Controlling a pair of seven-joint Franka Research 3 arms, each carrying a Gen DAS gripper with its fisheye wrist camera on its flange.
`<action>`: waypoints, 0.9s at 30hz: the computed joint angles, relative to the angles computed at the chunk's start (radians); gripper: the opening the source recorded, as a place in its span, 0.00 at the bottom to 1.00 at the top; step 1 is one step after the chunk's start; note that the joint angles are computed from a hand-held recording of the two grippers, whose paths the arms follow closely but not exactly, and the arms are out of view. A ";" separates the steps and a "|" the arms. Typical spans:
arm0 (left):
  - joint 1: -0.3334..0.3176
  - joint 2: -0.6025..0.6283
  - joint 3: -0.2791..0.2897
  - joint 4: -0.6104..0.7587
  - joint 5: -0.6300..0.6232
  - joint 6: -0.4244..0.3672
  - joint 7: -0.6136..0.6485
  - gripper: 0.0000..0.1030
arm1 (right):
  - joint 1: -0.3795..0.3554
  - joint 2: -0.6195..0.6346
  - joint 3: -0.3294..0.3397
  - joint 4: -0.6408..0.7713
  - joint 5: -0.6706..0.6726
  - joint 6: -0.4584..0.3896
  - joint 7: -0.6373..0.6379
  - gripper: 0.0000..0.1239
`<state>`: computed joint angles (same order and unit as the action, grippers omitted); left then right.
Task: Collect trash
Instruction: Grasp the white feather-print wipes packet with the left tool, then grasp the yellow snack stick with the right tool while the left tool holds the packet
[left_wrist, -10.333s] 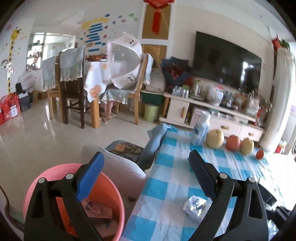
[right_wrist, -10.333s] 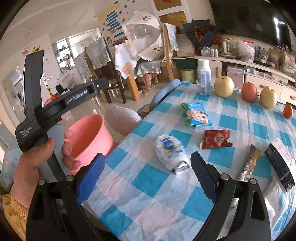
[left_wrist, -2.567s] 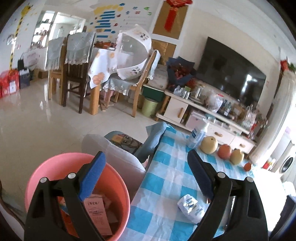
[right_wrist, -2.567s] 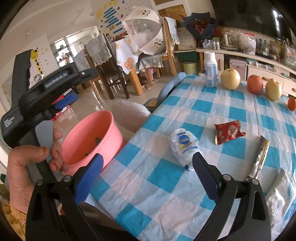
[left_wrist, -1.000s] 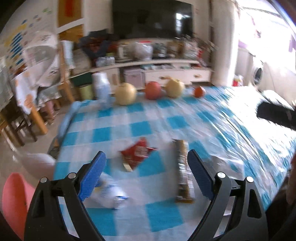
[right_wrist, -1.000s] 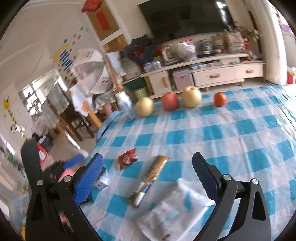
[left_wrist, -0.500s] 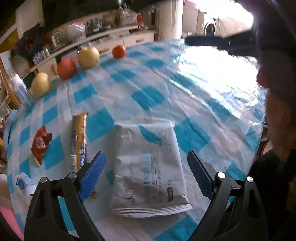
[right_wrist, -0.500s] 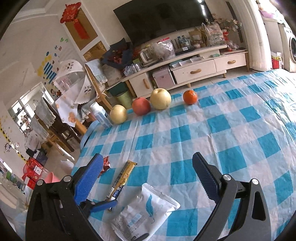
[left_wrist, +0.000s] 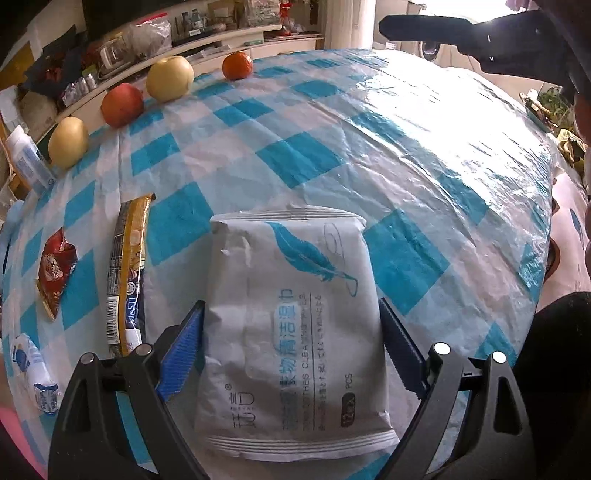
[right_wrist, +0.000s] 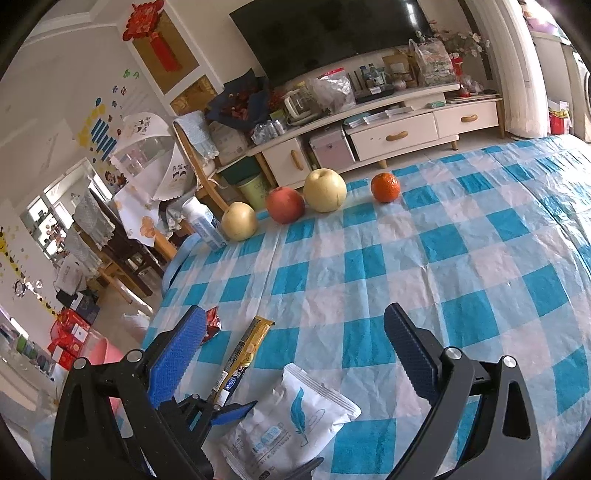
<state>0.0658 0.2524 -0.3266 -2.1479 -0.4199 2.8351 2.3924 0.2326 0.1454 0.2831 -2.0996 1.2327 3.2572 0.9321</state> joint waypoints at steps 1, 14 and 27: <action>0.002 0.001 -0.002 0.002 -0.005 -0.001 0.001 0.85 | 0.023 -0.001 -0.029 -0.009 -0.050 -0.005 0.052 0.77; 0.050 -0.005 -0.026 0.032 -0.221 -0.073 0.092 0.74 | 0.119 0.045 -0.193 -0.018 -0.571 -0.112 0.520 0.77; 0.052 -0.073 0.086 0.053 -0.493 -0.130 0.223 0.74 | 0.029 0.091 -0.122 0.013 -0.667 -0.138 0.633 0.77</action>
